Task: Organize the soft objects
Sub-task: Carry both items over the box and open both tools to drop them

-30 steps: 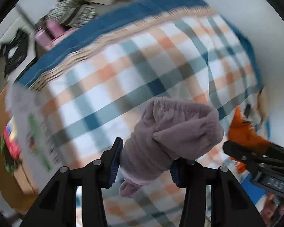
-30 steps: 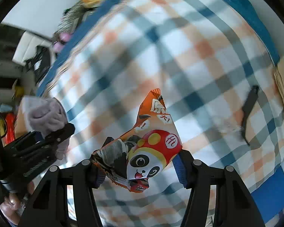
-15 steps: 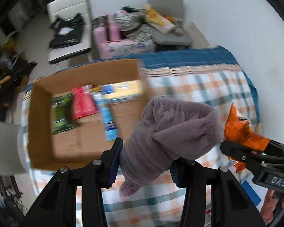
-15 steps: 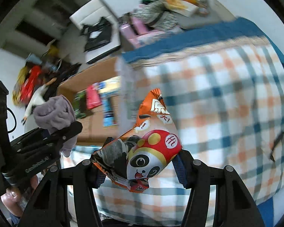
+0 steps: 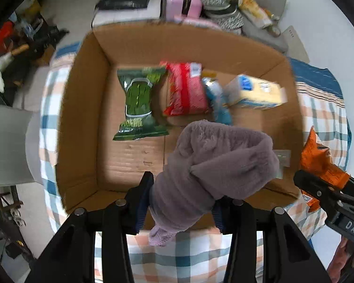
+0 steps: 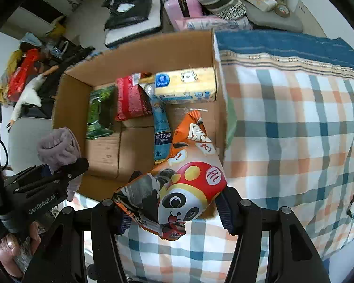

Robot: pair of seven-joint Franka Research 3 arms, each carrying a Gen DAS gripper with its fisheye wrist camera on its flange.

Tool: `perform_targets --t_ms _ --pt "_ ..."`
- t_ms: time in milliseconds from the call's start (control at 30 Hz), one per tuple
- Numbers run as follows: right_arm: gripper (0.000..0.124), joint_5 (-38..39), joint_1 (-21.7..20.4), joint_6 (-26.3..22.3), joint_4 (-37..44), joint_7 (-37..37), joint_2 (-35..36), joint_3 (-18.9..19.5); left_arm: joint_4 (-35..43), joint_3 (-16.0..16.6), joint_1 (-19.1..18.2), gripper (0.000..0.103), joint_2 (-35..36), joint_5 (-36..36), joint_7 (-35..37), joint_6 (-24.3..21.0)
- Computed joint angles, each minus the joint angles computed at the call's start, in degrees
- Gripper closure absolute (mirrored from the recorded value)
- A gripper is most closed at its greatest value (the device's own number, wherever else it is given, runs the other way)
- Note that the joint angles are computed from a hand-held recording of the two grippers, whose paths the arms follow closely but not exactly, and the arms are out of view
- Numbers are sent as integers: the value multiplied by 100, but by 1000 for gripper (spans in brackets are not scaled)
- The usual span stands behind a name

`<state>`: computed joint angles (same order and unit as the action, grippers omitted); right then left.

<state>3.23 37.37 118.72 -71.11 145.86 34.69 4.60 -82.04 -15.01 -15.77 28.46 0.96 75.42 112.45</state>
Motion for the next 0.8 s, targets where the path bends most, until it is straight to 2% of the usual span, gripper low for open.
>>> perform_targets --t_ms 333,400,467,533,633,667,733,800 --pt "60 54 48 -1128 1734 93 1228 -108 945 22 -32 58 931 -64 162 -828" --pt "57 52 60 -1231 1897 100 1338 -137 971 19 -37 58 958 -71 153 -867" --pt "47 45 72 -1448 2164 77 1487 -152 985 24 -53 58 959 -43 166 -893" --pt "40 50 80 -1448 2180 69 1493 -167 1022 36 -69 58 967 -22 137 -939" --pt "36 30 103 -1645 2463 37 1615 -183 1070 39 -57 55 976 -27 148 -962" --pt "34 25 113 -1669 2508 32 1634 -191 1068 38 -50 53 962 -27 158 -952" --pt "27 -18 149 -1900 2797 37 1765 -220 1000 40 -39 42 886 -25 157 -890" --pt "25 -116 213 -2168 3186 11 1952 -277 895 41 -11 25 782 -44 134 -773"
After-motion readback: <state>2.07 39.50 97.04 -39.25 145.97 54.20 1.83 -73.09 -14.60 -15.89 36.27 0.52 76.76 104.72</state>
